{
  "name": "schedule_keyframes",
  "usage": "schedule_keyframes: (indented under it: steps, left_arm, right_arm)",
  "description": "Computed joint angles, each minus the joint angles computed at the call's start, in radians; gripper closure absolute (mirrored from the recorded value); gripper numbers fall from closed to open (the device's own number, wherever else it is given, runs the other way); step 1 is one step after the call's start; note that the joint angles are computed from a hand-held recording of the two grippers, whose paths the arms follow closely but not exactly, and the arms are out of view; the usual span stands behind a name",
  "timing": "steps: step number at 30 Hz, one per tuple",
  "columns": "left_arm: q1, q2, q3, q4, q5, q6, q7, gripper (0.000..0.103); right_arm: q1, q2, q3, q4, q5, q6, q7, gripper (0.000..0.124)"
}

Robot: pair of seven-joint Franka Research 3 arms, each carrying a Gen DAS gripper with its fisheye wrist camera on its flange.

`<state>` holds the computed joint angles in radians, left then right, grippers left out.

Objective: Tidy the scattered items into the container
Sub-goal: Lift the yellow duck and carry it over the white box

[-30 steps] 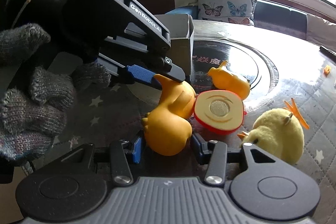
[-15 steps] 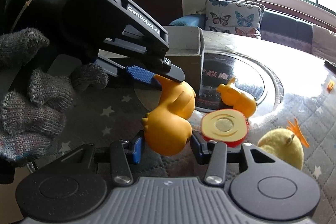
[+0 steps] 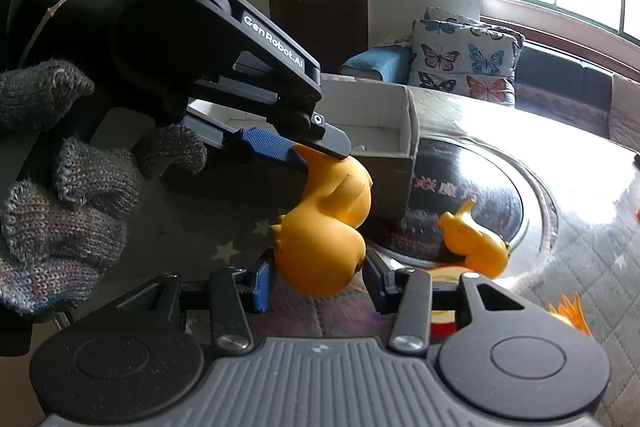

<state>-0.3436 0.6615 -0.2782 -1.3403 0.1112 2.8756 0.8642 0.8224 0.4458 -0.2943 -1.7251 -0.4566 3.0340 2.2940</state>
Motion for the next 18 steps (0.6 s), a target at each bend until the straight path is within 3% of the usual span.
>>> schedule_keyframes:
  steps: [18]
  left_arm:
    - [-0.003, 0.036, 0.067, 0.113, 0.05, -0.019, -0.073, 0.078]
  right_arm:
    - [-0.133, 0.165, 0.145, 0.297, 0.196, -0.077, -0.301, 0.078]
